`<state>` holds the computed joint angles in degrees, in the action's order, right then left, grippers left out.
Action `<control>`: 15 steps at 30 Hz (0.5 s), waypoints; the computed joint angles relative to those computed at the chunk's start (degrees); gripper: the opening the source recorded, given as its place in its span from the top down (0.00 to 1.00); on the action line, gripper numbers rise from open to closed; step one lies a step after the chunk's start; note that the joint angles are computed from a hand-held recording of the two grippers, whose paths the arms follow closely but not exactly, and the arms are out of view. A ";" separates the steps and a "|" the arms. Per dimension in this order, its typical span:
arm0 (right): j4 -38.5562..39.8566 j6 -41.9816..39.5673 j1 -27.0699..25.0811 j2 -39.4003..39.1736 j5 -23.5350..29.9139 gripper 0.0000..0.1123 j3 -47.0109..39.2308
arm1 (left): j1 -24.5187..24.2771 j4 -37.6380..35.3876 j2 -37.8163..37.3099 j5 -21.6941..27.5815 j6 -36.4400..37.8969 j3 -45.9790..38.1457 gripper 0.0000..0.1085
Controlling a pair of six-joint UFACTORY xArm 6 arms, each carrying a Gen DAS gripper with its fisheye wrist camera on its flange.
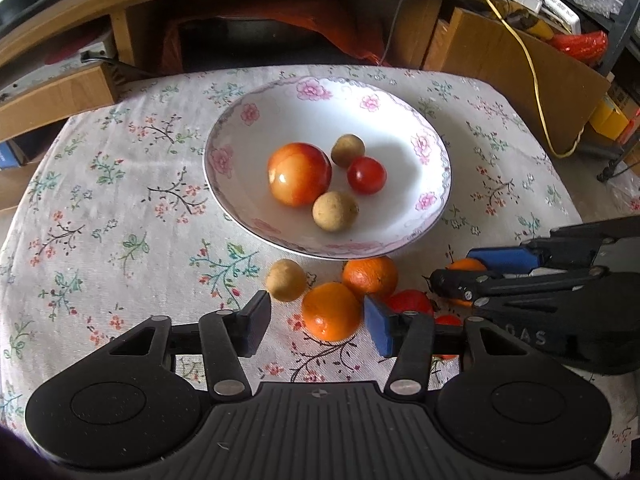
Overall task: Organize fruits
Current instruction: 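Grasp a mandarin orange with the right tool while the left tool grasps another orange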
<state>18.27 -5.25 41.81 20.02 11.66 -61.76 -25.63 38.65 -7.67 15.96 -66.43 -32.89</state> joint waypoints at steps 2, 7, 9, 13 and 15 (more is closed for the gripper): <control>-0.14 0.31 -0.19 -0.14 -0.08 0.71 0.18 | 0.02 -1.18 1.11 -0.46 1.83 -0.40 0.50; 1.57 -0.79 -0.22 -0.21 -0.28 0.71 0.50 | -0.36 1.24 3.40 0.27 0.51 -2.02 0.53; 2.42 -1.32 -0.22 -0.20 -0.35 0.71 0.52 | -0.62 2.02 3.54 0.92 -0.20 -2.33 0.53; 2.89 -1.76 -0.26 -0.07 -0.16 0.71 0.28 | -0.61 2.77 3.20 0.70 -0.96 -1.95 0.58; 2.82 -1.88 -0.29 0.02 -0.15 0.71 0.17 | -0.86 3.07 3.28 0.72 -1.10 -2.14 0.61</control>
